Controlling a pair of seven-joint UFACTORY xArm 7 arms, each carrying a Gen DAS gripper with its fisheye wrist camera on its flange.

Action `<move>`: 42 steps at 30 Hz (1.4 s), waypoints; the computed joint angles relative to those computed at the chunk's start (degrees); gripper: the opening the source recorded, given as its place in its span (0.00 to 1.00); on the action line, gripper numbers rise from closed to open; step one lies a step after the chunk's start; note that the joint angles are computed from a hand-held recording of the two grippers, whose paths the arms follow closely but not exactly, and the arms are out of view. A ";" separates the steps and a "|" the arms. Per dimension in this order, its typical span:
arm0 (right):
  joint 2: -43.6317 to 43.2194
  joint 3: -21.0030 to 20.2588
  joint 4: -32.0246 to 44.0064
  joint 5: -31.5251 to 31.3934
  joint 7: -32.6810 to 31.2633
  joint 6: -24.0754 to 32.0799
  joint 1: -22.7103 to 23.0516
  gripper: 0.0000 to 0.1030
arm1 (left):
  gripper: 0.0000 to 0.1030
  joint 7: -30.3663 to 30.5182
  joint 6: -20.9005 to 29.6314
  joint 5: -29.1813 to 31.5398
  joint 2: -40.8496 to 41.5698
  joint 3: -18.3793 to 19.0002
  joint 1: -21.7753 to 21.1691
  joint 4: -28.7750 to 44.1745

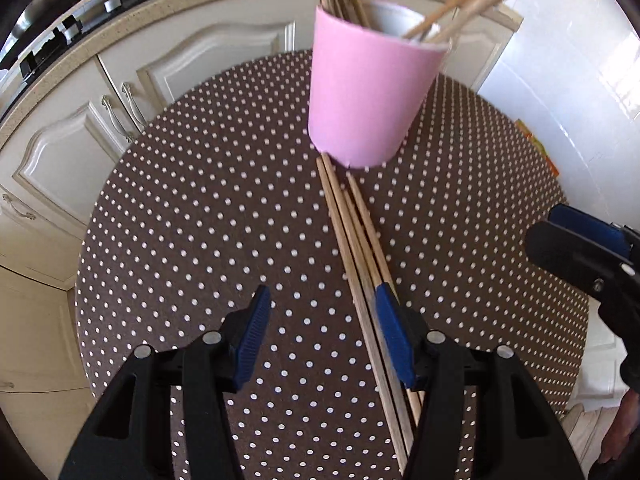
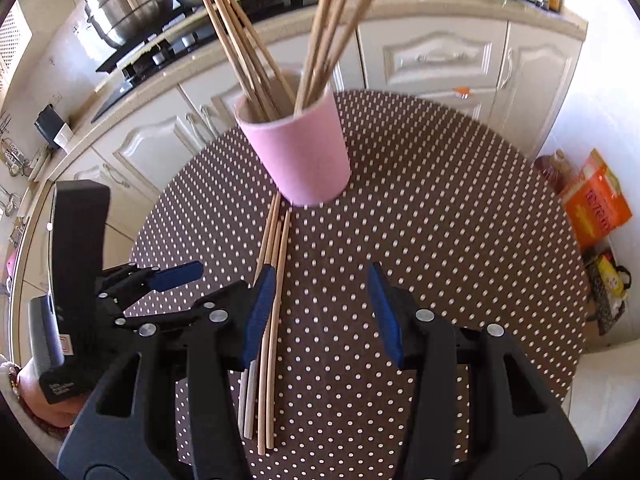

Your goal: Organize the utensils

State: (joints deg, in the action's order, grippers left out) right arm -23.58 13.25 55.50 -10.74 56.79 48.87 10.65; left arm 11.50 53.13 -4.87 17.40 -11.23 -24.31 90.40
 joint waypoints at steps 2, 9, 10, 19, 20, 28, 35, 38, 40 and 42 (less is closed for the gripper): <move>0.34 -0.68 -0.75 1.36 -0.82 -0.76 0.53 0.46 | 0.52 -0.82 0.83 2.29 0.78 0.35 -0.89 0.37; 2.09 -1.77 -1.21 3.80 -3.16 -2.41 1.25 0.46 | 0.53 -2.24 2.19 4.01 2.81 0.67 -1.71 2.39; 2.31 -1.89 -1.18 3.99 -3.52 -2.50 1.28 0.46 | 0.53 -2.77 2.86 4.19 3.42 0.75 -1.87 3.48; 4.09 -3.10 -1.00 7.09 -5.81 -3.29 1.54 0.46 | 0.58 -4.50 8.07 5.67 8.09 1.68 -2.71 11.07; 4.36 -3.20 -0.86 7.44 -6.16 -3.22 1.65 0.46 | 0.58 -4.89 8.76 6.18 8.76 1.79 -3.11 12.08; 5.80 -3.48 0.04 8.89 -7.75 -2.29 2.18 0.46 | 0.52 -5.34 10.71 8.93 10.33 2.20 -4.80 14.84; 9.32 -4.10 2.48 11.55 -9.83 -0.94 3.10 0.46 | 0.23 -3.92 10.99 8.00 10.54 2.54 -3.29 15.60; 11.94 -4.33 4.72 12.76 -10.74 0.37 3.49 0.46 | 0.15 -3.18 10.56 6.76 9.64 2.55 -1.97 14.40; 13.45 -4.27 6.12 12.54 -10.95 1.33 3.64 0.42 | 0.15 -2.86 9.78 5.75 9.00 2.37 -1.24 13.21; 15.26 -4.38 7.84 13.08 -11.47 2.41 3.94 0.34 | 0.15 -2.61 9.35 5.14 8.85 2.29 -0.76 12.80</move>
